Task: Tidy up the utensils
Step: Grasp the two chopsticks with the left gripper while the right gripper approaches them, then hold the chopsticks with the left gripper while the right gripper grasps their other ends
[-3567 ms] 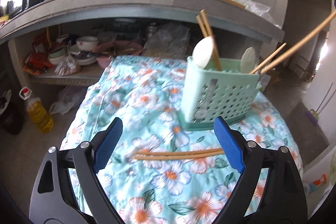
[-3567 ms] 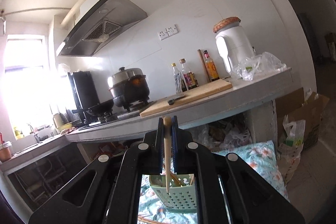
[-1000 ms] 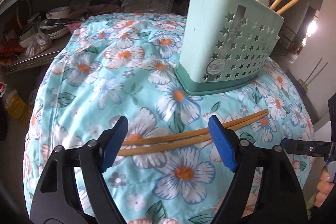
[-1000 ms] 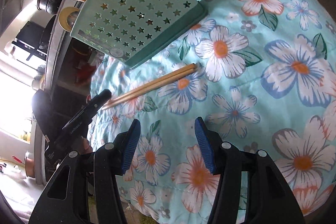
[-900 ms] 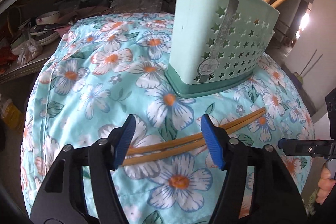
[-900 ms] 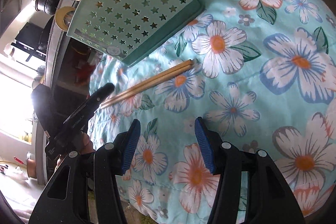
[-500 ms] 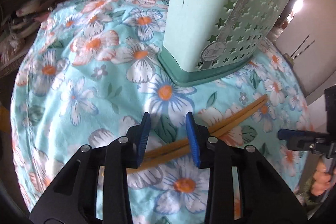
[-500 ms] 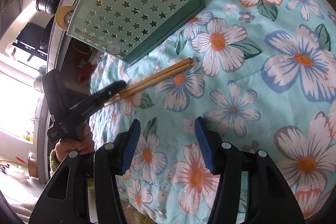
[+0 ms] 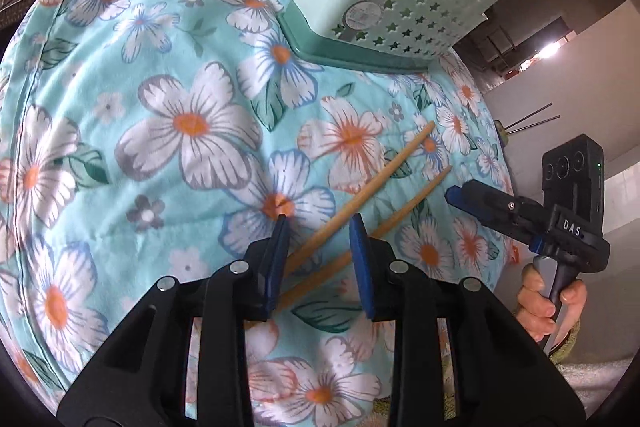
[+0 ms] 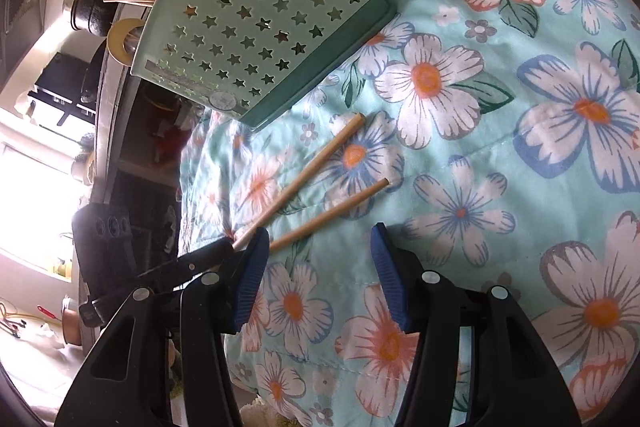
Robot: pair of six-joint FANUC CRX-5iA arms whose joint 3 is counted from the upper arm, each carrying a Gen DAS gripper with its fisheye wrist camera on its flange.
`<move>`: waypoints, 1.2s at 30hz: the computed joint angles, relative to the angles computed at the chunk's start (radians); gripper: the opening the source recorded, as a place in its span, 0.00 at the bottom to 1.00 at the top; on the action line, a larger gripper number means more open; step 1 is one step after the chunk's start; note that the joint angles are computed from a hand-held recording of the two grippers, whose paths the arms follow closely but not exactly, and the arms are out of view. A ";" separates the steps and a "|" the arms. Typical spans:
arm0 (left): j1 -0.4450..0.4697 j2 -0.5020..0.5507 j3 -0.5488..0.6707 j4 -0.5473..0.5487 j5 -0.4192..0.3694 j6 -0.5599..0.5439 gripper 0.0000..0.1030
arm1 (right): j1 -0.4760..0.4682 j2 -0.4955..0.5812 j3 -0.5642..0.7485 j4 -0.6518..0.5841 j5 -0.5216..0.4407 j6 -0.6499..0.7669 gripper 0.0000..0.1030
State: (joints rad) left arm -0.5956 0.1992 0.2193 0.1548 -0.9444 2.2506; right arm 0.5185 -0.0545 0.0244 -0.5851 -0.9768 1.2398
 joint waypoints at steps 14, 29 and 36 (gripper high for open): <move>-0.048 -0.001 -0.062 0.105 0.084 -0.026 0.27 | -0.026 0.048 0.018 -0.037 0.041 -0.043 0.21; -0.097 0.093 0.064 0.060 0.085 0.036 0.27 | 0.013 0.060 0.030 0.119 0.082 -0.060 0.13; -0.117 0.176 0.259 -0.105 -0.076 0.056 0.27 | 0.031 0.131 0.135 0.161 -0.007 0.009 0.18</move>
State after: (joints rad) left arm -0.7127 0.3755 0.4779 0.0495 -1.0202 2.3070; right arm 0.5490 0.0769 0.1595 -0.4244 -0.9841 1.2487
